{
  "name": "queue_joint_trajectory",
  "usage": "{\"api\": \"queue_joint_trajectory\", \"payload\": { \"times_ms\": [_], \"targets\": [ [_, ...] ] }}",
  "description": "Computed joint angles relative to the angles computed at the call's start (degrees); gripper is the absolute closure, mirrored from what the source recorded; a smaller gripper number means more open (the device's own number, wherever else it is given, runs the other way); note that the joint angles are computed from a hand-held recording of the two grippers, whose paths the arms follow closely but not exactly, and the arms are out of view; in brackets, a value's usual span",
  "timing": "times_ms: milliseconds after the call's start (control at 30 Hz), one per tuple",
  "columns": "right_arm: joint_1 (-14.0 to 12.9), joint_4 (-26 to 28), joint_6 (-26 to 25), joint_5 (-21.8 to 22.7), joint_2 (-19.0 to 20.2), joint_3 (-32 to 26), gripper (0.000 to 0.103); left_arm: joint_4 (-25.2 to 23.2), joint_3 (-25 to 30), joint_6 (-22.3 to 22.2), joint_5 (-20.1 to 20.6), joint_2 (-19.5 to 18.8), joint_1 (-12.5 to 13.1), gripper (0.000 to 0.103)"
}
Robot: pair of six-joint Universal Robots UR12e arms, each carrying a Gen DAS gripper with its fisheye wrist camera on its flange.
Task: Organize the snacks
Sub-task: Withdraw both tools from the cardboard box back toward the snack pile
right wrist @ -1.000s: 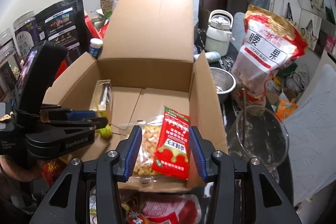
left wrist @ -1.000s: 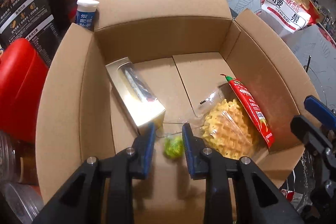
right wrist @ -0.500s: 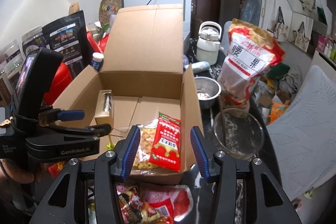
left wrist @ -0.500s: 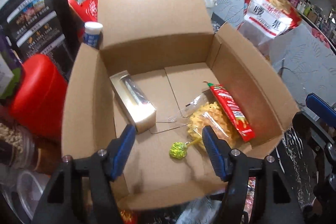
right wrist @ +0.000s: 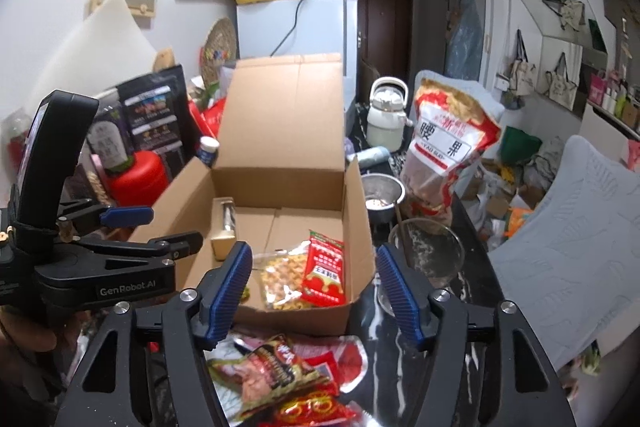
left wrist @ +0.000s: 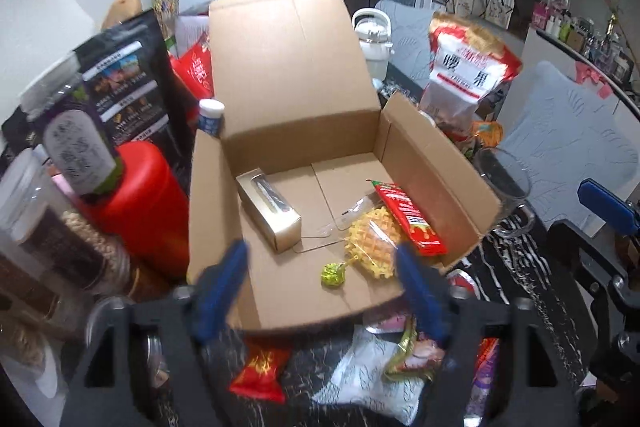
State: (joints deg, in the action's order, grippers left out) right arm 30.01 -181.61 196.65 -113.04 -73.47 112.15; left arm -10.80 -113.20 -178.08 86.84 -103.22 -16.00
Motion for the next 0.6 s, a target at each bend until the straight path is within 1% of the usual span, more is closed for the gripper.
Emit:
{"api": "queue_joint_trajectory", "payload": {
  "times_ms": [33,67,233,333,433,533,600],
  "targets": [
    [0.2,-0.2,0.0,-0.4,-0.3,0.2,0.034,0.7,-0.5,0.0,-0.2,0.5,0.1,0.013],
    [0.6,-0.5,0.1,-0.9,-0.6,0.5,0.032,1.6,-1.1,0.0,-0.1,1.1,0.1,0.012],
    [1.9,-1.0,0.6,-2.7,-1.8,1.5,0.032,2.7,-3.2,0.7,0.1,3.5,0.2,0.012],
    [2.8,-1.7,0.8,-4.0,-2.5,2.3,0.027,4.6,-4.7,1.7,0.2,4.9,0.3,0.012],
    [3.7,-2.5,1.0,-5.1,-3.1,2.9,0.027,6.7,-6.2,3.0,0.8,6.3,0.1,0.012],
    [4.6,-2.6,1.4,-6.3,-3.6,3.4,0.025,7.7,-7.7,3.8,0.0,7.7,0.2,0.012],
    [5.3,-2.7,1.9,-7.2,-4.1,3.9,0.024,7.8,-8.7,4.5,-1.7,8.8,0.6,0.012]
  ]
}}
